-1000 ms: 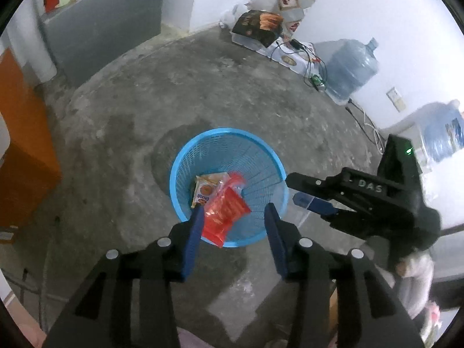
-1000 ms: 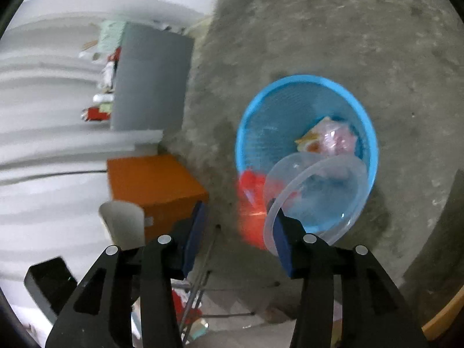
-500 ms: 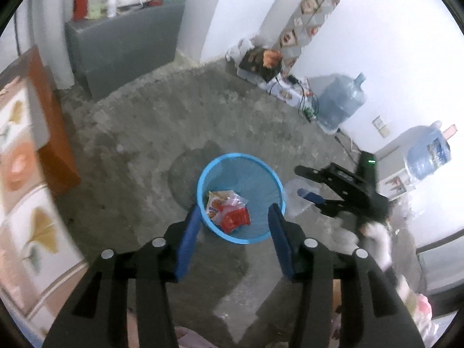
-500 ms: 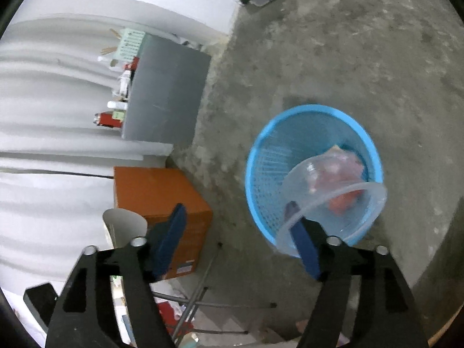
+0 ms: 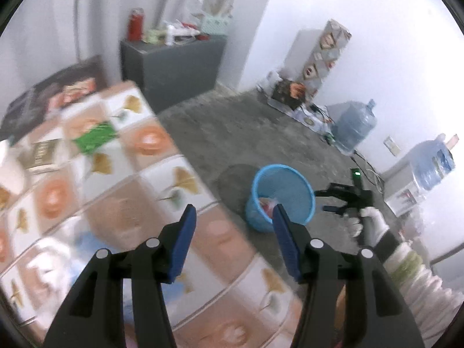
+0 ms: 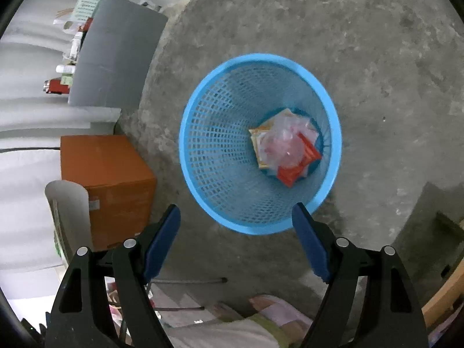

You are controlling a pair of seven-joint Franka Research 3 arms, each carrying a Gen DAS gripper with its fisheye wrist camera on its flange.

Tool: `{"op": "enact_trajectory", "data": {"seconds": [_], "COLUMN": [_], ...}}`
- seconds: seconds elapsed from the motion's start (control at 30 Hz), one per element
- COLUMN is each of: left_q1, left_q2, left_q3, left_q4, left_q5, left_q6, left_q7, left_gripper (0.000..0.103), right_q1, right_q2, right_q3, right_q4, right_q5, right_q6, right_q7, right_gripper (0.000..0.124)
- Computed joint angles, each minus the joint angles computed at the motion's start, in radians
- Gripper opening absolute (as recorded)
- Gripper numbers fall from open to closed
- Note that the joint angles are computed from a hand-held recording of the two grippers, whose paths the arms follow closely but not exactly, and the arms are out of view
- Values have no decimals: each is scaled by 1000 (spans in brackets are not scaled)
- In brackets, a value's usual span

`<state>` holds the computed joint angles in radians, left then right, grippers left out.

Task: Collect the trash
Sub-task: 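Move both tools back to the table toward the white tissue and blue box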

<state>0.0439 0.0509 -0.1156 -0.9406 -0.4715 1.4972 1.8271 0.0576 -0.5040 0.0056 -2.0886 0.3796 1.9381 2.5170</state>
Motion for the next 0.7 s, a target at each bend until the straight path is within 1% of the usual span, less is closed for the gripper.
{"op": "enact_trajectory", "data": {"seconds": [0.1, 0.2, 0.27, 0.3, 0.33, 0.37, 0.4, 0.43, 0.5, 0.6, 0.7], "left_q1": [48, 83, 110, 119, 124, 134, 140, 148, 152, 156, 153], "left_q2": [-66, -109, -141, -157, -169, -188, -203, -221, -244, -281, -309], "left_q3": [49, 102, 141, 157, 169, 188, 202, 222, 245, 281, 309], "left_q4": [-72, -112, -143, -160, -175, -198, -216, -239, -273, -331, -371], "left_q5": [-57, -88, -92, -93, -92, -92, -94, -98, -100, -104, -101], "left_q6": [22, 33, 35, 38, 42, 48, 52, 55, 62, 57, 46], "left_q7": [25, 24, 22, 20, 20, 19, 18, 17, 10, 2, 16], "left_gripper": [53, 54, 54, 54, 55, 55, 55, 55, 55, 55, 56], "right_q1": [9, 31, 49, 57, 65, 74, 85, 96, 129, 187, 239], "right_q2": [12, 30, 47, 56, 75, 92, 104, 129, 191, 276, 319], "right_q3": [25, 59, 97, 117, 150, 182, 204, 244, 313, 366, 362], "right_q4": [82, 192, 279, 319, 382, 431, 465, 522, 631, 761, 823], "right_q5": [-52, -120, -186, -222, -281, -336, -381, -453, -579, -676, -689], "right_q6": [-25, -52, -68, -78, -98, -110, -117, -136, -167, -209, -168], "right_q7": [-15, -58, -90, -104, -121, -134, -148, -170, -216, -260, -262], "right_gripper": [75, 75, 76, 78, 80, 85, 92, 94, 95, 95, 95]}}
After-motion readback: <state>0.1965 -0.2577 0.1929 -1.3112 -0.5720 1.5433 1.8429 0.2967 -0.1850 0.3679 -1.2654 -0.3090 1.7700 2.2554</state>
